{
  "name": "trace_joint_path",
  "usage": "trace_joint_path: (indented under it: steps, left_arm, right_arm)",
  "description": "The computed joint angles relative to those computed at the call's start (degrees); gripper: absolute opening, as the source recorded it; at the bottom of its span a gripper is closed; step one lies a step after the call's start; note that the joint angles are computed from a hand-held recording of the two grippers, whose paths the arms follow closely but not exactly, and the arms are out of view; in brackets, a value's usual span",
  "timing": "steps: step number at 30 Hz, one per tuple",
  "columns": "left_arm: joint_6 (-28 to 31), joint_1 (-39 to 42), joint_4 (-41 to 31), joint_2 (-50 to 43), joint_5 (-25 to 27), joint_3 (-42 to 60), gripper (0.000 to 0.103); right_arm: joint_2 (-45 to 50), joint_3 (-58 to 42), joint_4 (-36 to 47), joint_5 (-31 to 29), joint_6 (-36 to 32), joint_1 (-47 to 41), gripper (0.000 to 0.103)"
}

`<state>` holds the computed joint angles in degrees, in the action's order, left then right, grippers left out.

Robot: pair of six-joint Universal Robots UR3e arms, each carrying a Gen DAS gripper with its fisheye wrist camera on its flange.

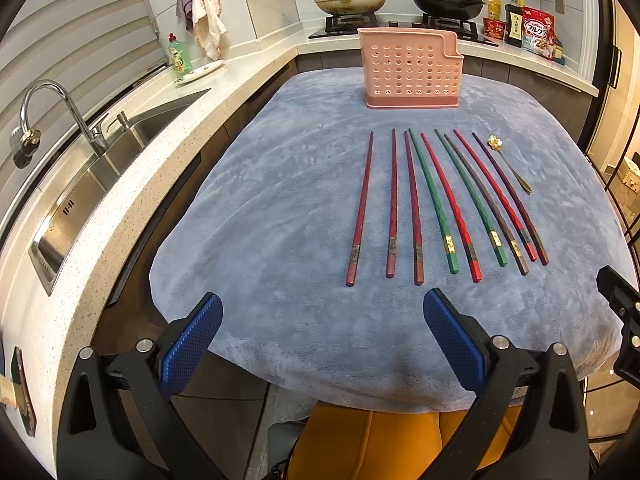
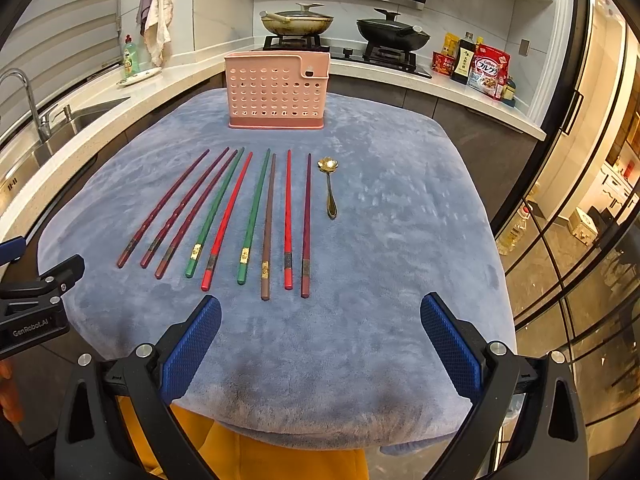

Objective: Organize utensils

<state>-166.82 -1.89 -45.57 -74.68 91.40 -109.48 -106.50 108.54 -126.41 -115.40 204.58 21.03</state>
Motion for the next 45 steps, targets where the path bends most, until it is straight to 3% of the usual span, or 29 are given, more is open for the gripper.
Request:
trace_joint_path:
  steps: [45]
  left_arm:
    - [-0.8,-1.6,0.0,-1.6,1.1,0.5,0.096]
  right_arm:
    - [0.5,0.3,-0.5,1.5,-1.4,-1.1,0.096]
